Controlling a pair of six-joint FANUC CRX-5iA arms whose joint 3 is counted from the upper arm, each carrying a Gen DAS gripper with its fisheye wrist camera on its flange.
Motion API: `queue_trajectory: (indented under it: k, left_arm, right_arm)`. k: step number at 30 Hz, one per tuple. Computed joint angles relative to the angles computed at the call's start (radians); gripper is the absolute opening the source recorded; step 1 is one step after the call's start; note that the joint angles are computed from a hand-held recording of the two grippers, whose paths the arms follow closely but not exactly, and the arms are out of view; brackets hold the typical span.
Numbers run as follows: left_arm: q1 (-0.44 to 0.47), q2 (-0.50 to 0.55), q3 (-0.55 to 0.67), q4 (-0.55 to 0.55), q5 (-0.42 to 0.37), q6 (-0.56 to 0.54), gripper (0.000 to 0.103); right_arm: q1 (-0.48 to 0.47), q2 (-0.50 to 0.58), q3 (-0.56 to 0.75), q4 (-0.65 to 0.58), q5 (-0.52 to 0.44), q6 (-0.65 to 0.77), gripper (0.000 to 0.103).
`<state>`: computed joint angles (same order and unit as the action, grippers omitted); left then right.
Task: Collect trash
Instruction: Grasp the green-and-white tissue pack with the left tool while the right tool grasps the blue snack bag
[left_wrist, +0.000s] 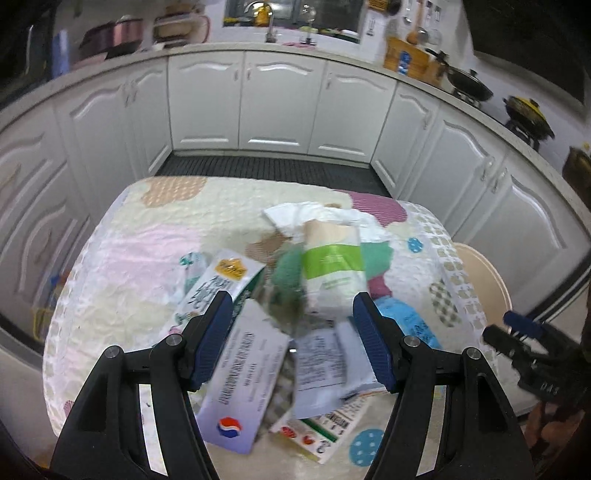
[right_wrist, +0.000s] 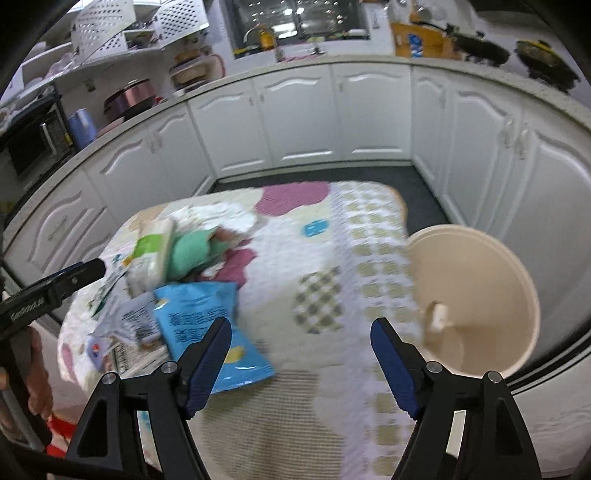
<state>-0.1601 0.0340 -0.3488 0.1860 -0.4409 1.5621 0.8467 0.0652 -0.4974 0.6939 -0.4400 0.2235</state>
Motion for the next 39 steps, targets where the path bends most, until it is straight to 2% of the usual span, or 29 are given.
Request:
queue_trajectory:
  k: [5,13,20,24,27,29,30,31,34,39]
  left_arm:
    - [0.017,0.007,-0.015,0.081,0.002,-0.064,0.067]
    - [0.003,0.086,0.037,0.174,-0.026,-0.153,0.067]
    - [-0.019,0.177,0.132,0.168,-0.063,-0.150,0.067]
    - [-0.040,0.223,0.203,0.084,-0.098,-0.104,0.067]
    - [-0.050,0.239,0.235,0.012,-0.103,-0.047,0.066]
    - [-0.044,0.235,0.216,0.045,-0.082,-0.077,0.064]
    - [-0.042,0.231,0.206,0.059,-0.072,-0.087,0.056]
    - [-0.038,0.227,0.199,0.066,-0.067,-0.092,0.047]
    - [-0.029,0.212,0.181,0.091,-0.062,-0.110,0.041]
    - [-0.024,0.163,0.146,0.069,-0.033,-0.091,0.037]
  right_arm:
    - [0.011,0.052,0.069,-0.150,0.030,0.169,0.075]
    - [-0.012,0.155,0.273,-0.612,-0.013,0.639,0.076]
    - [-0.036,0.207,0.352,-0.742,-0.057,0.794,0.078]
    - [-0.058,0.234,0.389,-0.822,-0.076,0.869,0.078]
    - [-0.063,0.238,0.386,-0.849,-0.047,0.885,0.078]
    - [-0.059,0.236,0.369,-0.829,-0.013,0.862,0.073]
    - [-0.056,0.232,0.355,-0.807,0.002,0.842,0.060]
    - [-0.054,0.228,0.346,-0.792,0.012,0.826,0.052]
    - [-0.060,0.215,0.329,-0.815,0.033,0.834,0.050]
    - [-0.036,0.153,0.229,-0.674,0.115,0.689,0.048]
